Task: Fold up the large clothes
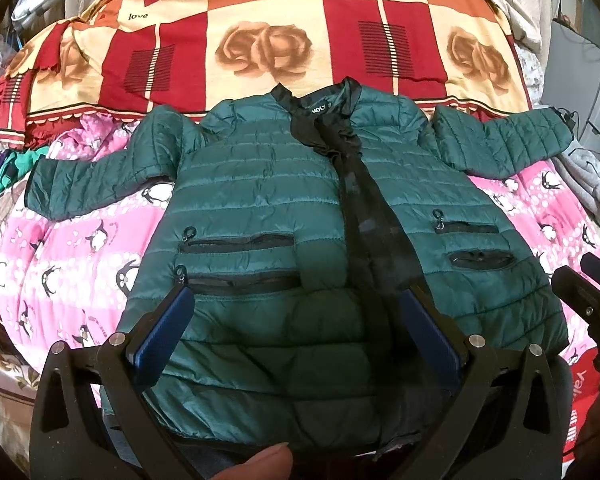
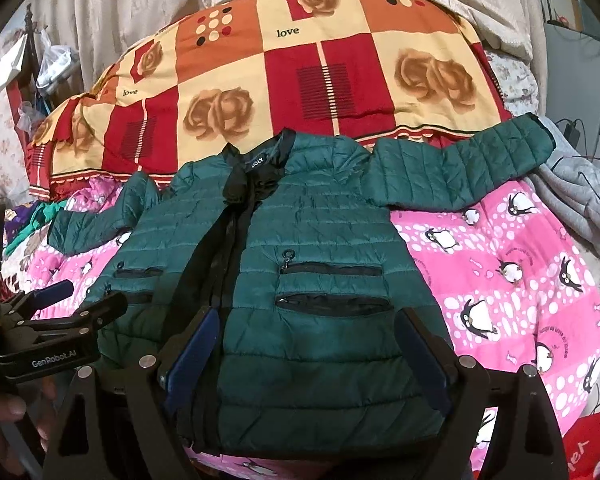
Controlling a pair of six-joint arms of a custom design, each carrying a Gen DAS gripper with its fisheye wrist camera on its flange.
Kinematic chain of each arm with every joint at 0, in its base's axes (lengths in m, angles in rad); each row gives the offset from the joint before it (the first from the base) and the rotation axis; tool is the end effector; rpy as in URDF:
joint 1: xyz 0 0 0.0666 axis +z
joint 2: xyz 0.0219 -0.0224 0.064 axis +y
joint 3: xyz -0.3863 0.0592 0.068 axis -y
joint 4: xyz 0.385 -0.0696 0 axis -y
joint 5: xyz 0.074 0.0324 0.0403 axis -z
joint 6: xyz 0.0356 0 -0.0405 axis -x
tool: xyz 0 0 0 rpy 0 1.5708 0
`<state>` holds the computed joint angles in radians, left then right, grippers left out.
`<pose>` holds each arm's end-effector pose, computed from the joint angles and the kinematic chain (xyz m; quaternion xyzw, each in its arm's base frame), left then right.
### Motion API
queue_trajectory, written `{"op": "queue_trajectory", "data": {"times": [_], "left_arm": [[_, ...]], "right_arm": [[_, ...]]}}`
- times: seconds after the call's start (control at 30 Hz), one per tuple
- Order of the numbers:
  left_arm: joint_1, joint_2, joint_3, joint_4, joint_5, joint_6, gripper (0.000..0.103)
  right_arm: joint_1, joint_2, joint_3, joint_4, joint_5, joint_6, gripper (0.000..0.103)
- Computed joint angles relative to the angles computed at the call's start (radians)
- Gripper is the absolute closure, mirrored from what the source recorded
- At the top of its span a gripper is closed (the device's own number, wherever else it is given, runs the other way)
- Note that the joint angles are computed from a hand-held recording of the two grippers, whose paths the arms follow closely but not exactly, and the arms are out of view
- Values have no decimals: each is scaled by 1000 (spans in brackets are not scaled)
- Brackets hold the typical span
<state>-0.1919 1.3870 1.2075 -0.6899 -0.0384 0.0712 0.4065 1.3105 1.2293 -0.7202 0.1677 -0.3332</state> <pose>0.4591 -0.0882 0.3702 0.0500 0.9376 -0.0272 0.3429 0.4137 0.1712 0.4117 -0.0024 0.9242 0.0628 0.3767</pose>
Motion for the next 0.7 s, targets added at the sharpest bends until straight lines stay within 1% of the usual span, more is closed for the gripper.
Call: {"op": "queue_trajectory", "data": {"times": [0.63,0.7], "left_arm": [[5,0,-5,5,3,0,0],[5,-1,-6,6,2,0,0]], "right_arm": [[10,-10,-3,12,6,5,15],[17,-13,-6,20,20,15,15]]}}
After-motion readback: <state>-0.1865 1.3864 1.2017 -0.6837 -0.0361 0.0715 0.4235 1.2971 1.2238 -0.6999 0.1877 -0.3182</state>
